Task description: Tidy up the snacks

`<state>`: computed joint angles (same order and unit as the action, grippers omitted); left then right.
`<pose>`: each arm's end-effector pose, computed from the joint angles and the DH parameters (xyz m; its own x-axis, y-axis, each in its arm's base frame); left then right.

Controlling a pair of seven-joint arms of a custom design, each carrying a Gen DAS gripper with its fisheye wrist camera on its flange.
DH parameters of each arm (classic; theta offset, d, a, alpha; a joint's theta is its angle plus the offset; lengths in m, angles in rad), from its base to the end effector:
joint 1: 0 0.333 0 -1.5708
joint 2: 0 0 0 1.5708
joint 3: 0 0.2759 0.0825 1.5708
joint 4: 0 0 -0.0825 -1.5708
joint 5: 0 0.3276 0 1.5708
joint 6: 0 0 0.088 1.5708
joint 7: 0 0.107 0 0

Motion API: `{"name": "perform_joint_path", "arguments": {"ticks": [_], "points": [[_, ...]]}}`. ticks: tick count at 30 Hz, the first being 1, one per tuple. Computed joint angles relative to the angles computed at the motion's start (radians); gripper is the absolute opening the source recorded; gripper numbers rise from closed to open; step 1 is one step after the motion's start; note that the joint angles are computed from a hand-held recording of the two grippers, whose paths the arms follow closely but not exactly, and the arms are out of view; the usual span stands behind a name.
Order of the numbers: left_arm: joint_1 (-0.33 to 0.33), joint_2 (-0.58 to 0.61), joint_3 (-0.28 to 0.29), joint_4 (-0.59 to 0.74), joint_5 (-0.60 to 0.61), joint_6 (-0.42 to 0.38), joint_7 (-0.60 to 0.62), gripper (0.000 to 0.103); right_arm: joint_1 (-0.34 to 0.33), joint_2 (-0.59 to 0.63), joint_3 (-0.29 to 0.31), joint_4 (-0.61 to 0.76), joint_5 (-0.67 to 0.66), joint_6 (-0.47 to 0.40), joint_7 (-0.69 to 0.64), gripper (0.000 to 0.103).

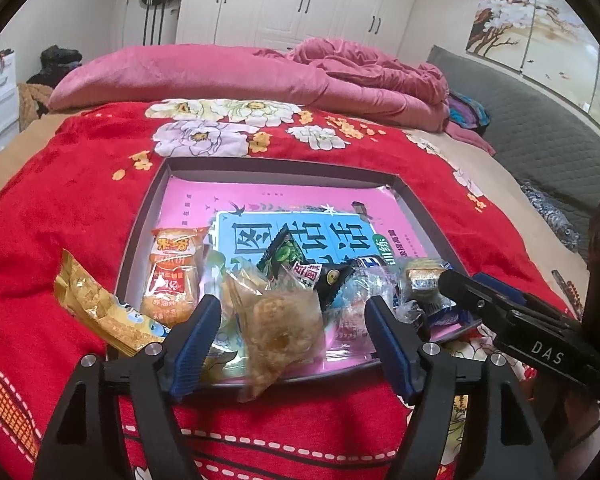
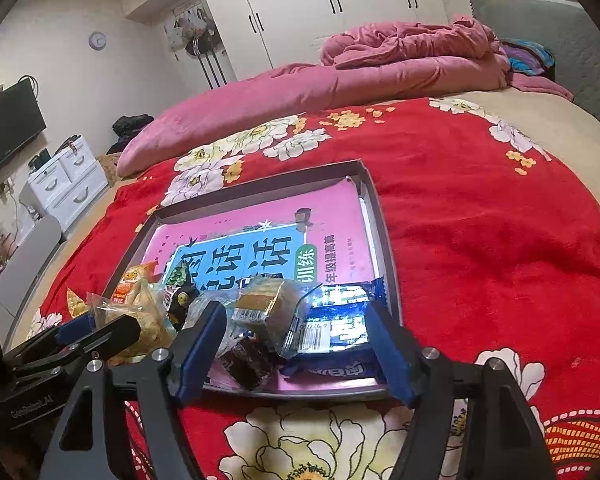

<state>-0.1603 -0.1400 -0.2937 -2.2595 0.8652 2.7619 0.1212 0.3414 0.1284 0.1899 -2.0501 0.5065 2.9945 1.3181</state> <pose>0.4277 -0.2489 0.4673 0.1770 -0.9627 0.2045 -0.6582 -0.2703 -0.7027 0.5075 0.2535 0.4606 0.3871 -0.8868 -0.2526 -0.7045 -0.1077 -0.7015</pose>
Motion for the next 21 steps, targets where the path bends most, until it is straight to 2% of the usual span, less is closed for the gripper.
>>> {"name": "perform_joint_path", "arguments": {"ticks": [8, 14, 18, 21], "points": [[0.009, -0.024, -0.016, 0.000, 0.086, -0.012, -0.068, 0.079, 0.003, -0.018, -0.009, -0.025, -0.030, 0.037, 0.024, 0.080], [0.009, -0.044, -0.023, -0.008, 0.113, -0.029, -0.095, 0.079, 0.007, -0.031, -0.012, -0.042, -0.054, 0.068, 0.038, 0.089], [0.007, -0.054, -0.022, -0.020, 0.096, -0.026, -0.091, 0.079, 0.006, -0.054, -0.004, -0.068, -0.038, 0.111, 0.022, 0.089], [-0.002, -0.064, -0.027, -0.027, 0.047, -0.057, -0.060, 0.079, 0.005, -0.080, 0.015, -0.089, 0.039, 0.134, -0.050, 0.094]]}}
